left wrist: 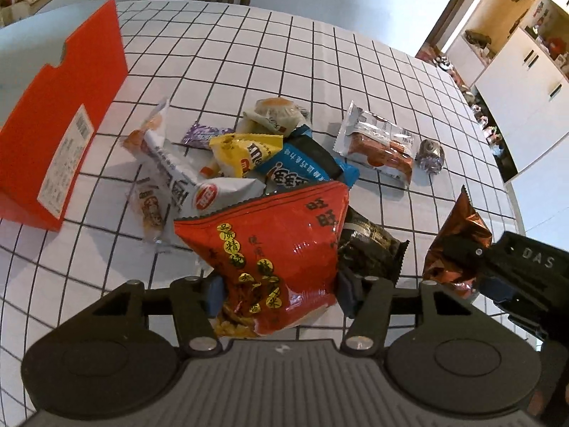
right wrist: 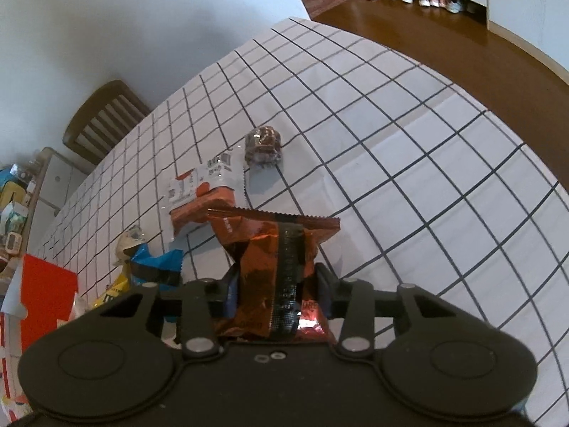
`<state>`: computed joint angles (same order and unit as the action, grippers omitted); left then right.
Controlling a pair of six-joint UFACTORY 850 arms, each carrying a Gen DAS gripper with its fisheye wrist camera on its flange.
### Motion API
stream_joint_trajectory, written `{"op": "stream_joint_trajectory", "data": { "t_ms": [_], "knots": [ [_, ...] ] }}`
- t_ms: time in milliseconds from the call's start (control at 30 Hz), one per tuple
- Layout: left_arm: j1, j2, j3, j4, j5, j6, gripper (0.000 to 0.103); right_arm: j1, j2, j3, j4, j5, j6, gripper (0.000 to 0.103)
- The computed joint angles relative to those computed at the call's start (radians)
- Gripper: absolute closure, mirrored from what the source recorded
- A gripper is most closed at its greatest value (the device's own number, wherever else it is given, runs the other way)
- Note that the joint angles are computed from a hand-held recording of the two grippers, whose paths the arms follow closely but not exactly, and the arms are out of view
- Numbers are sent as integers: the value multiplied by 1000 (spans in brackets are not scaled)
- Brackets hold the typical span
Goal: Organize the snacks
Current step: 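Grasp the red chip bag with the left gripper while the right grasps the brown foil bag, then carry both bags over the red box and open both grippers to drop them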
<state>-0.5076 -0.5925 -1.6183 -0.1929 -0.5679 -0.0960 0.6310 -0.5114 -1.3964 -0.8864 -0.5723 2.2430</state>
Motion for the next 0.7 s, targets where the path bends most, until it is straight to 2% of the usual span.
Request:
{"op": "stream_joint_trajectory", "data": {
  "t_ms": [333,500,700],
  "knots": [
    [47,111,89,-89,-10,108,44,50,55,5,-5,-11,-123,63],
    [84,160,115,-161,-28,213,44,81,57,-37,-9,-38,-203,63],
    [139,198,122,-218,-71,335,44,120,16,-147,8,-92,-325,63]
  ]
}}
